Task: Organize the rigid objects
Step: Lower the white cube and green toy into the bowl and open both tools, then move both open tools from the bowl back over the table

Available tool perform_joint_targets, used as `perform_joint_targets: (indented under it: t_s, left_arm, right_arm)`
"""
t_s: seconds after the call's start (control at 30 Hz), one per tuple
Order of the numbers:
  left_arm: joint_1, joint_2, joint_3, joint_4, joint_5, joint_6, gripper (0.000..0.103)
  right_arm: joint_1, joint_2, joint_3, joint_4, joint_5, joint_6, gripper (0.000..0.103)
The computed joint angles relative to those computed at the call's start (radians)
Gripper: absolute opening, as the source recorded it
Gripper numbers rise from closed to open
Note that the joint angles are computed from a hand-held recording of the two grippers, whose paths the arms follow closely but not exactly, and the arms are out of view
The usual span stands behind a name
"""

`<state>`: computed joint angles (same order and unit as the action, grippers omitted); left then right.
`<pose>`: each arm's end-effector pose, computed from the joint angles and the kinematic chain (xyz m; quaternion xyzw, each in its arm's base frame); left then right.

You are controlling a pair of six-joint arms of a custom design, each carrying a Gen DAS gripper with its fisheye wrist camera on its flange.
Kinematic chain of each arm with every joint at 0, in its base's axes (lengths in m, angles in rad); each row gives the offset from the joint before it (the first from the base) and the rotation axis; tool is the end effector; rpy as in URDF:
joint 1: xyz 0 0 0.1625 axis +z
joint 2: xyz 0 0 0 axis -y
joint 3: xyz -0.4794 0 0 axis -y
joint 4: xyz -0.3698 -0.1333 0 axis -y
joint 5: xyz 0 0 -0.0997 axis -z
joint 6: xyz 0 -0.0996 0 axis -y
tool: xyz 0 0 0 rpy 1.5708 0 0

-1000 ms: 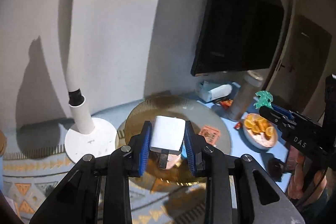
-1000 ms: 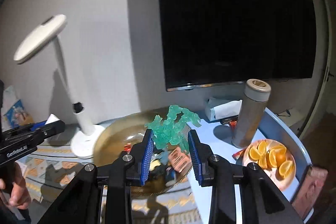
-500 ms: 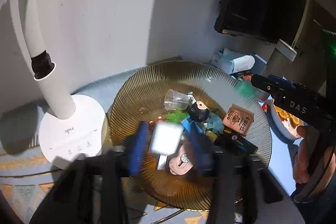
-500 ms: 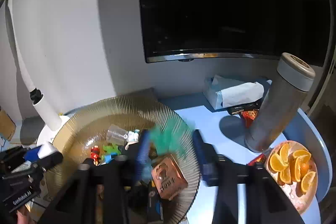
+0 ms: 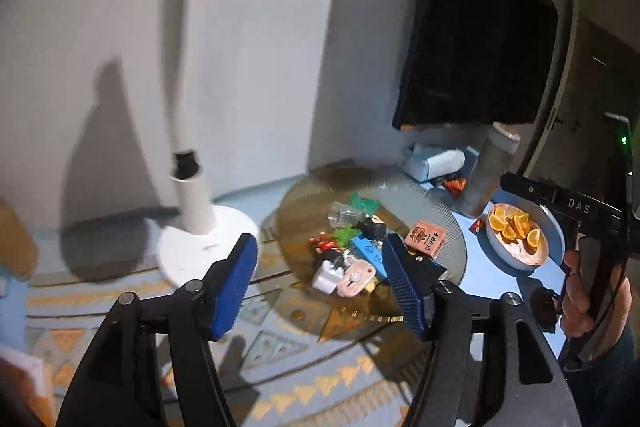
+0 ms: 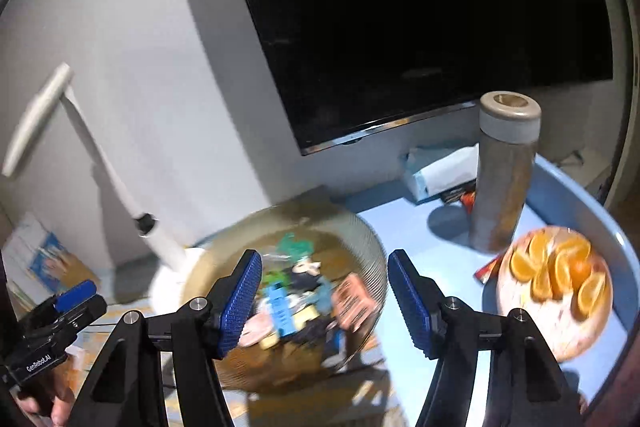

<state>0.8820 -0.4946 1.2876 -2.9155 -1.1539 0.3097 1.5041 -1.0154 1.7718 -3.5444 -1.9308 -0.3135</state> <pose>-0.3834 -0.7388 0.1013 0.4012 0.8534 -0.2992 0.1453 0.0551 -0.6488 0.3773 -0.0022 -0.8137 0.5246 0.2505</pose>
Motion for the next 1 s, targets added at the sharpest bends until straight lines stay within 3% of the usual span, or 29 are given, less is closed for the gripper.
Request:
perform_joint_targets:
  t_s: [0.07,0.23,0.43,0.53,0.73,0.83,1.0]
  left_arm:
    - [-0.008,-0.057,0.083,-0.077,0.016,0.005,0.083]
    - [-0.015,-0.182,0.246,-0.215,0.05,-0.002,0.083]
    - [-0.046,-0.239,0.373,-0.39,0.26,0.063,0.085]
    - [-0.046,-0.241,0.419,-0.443,0.332,0.079,0.093]
    - [0.014,-0.21,0.5,-0.418,0.354,-0.025,0.095]
    - [0.03,-0.173,0.527,-0.414,0.414,-0.063,0.095]
    - [0.051,-0.145,0.549,-0.394,0.424,-0.088,0.095]
  right_arm:
    - [0.021,-0.01,0.037,-0.008,0.003,0.014,0.064]
    - [0.083,0.0,0.104,-0.013,0.016,0.018,0.064]
    - [0.179,0.069,0.127,-0.039,-0.057,-0.017,0.064]
    - [0.211,0.108,0.137,-0.048,-0.085,-0.036,0.064]
    - [0.239,0.224,0.149,-0.112,-0.183,-0.133,0.064]
    - [0.221,0.251,0.163,-0.12,-0.192,-0.137,0.064]
    - [0.179,0.301,0.17,-0.127,-0.219,-0.141,0.064]
